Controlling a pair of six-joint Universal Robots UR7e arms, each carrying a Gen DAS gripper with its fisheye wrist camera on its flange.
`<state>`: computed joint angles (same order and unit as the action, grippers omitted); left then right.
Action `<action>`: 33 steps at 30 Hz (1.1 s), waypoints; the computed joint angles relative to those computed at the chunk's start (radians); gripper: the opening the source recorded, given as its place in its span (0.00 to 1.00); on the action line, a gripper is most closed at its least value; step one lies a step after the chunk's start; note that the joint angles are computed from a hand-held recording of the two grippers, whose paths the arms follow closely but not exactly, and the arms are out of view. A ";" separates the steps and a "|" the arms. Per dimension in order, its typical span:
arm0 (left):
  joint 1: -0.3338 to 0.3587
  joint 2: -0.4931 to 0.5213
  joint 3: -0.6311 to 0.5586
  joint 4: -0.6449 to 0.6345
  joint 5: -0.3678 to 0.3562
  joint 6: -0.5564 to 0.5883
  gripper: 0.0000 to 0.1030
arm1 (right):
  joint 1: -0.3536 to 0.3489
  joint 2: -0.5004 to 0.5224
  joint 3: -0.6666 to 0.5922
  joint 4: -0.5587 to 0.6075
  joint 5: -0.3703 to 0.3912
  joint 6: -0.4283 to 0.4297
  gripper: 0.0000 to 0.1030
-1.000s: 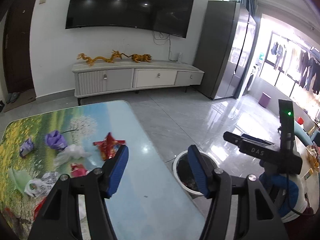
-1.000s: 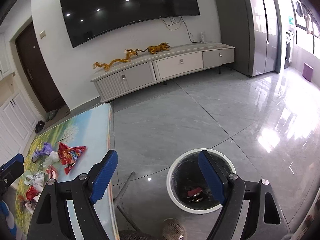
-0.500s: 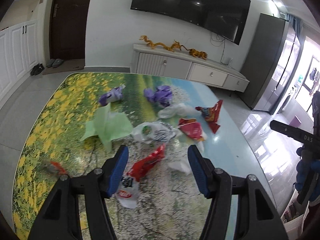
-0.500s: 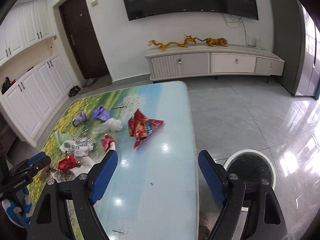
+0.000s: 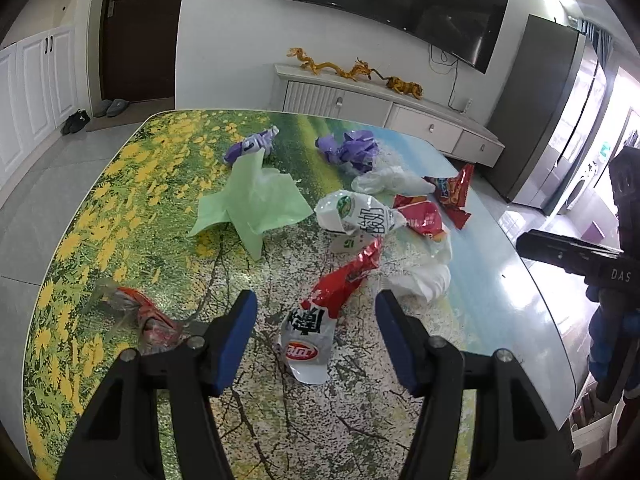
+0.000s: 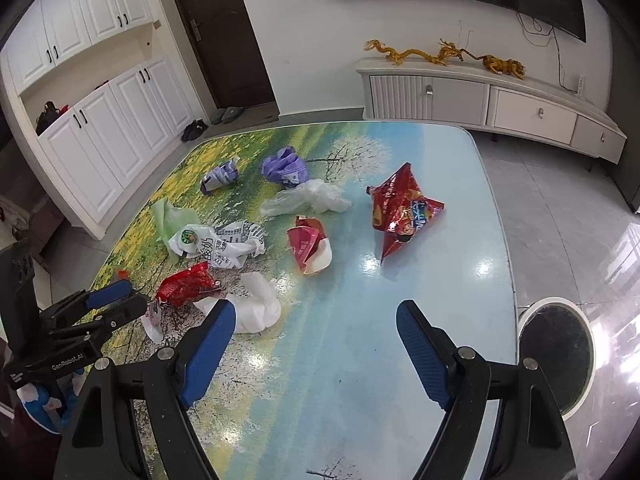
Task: Collect trash
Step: 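Move both open tools back over the trash on the table, then grasp the white tissue with right tool while left grasps the red-white chip bag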
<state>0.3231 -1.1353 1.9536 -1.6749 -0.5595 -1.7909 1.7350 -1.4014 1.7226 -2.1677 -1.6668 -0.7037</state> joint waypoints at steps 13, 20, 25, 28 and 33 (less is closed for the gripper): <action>0.056 0.003 0.033 -0.152 -0.009 0.116 0.56 | 0.018 0.049 0.015 0.032 -0.014 0.003 0.70; 0.075 0.015 0.030 -0.198 -0.009 0.168 0.46 | 0.019 0.086 -0.003 0.042 -0.001 0.020 0.57; 0.089 0.028 0.017 -0.208 -0.014 0.183 0.37 | 0.019 0.108 -0.018 0.052 0.020 0.020 0.48; 0.095 0.035 0.011 -0.203 -0.018 0.173 0.34 | 0.020 0.120 -0.024 0.059 0.031 0.016 0.43; 0.096 0.036 0.013 -0.193 -0.012 0.137 0.30 | 0.019 0.125 -0.019 0.072 0.044 -0.004 0.19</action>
<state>0.4187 -1.0994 1.9661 -1.8681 -0.5713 -1.6540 1.7536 -1.2765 1.7031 -2.0960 -1.6226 -0.7078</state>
